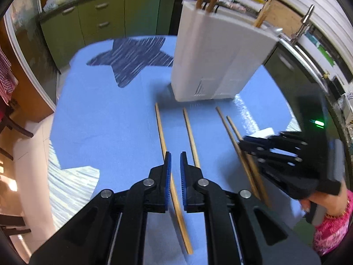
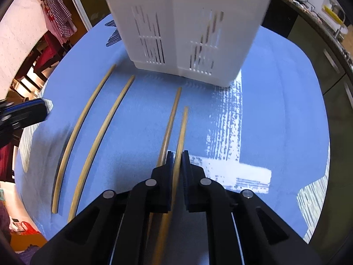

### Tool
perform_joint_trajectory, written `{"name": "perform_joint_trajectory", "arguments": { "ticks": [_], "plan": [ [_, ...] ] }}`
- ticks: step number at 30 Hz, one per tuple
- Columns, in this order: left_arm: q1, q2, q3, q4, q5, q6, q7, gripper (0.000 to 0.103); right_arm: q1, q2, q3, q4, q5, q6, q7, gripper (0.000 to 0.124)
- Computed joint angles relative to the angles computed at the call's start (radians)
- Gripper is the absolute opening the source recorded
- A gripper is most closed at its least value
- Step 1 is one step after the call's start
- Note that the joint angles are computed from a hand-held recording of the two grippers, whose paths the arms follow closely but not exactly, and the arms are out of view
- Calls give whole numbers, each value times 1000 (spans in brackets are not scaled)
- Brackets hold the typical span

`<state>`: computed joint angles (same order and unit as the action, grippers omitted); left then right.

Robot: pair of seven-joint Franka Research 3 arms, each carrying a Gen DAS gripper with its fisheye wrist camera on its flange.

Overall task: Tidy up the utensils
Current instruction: 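Lower the right tool and grasp a wooden chopstick beside the caddy, then lift the chopstick upright with the left tool while the right tool lifts its chopstick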

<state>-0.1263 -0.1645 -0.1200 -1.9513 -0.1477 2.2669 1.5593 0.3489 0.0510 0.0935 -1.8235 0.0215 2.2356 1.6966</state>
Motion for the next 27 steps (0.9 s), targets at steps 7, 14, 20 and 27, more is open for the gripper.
{"name": "perform_joint_trajectory", "arguments": {
  "ticks": [7, 14, 20, 27],
  "plan": [
    [20, 156, -20, 130, 52, -64, -64, 19, -22, -40, -8, -57, 49, 26, -26, 7],
    [22, 219, -41, 190, 130, -92, -108, 19, -29, -49, -6, -69, 60, 35, -46, 7],
    [19, 243, -49, 216, 169, -131, -124, 19, -31, -50, -4, -72, 58, 36, -50, 7],
    [18, 242, -51, 214, 189, -127, -127, 7, -31, -41, -4, -55, 49, 17, -59, 7]
  ]
}}
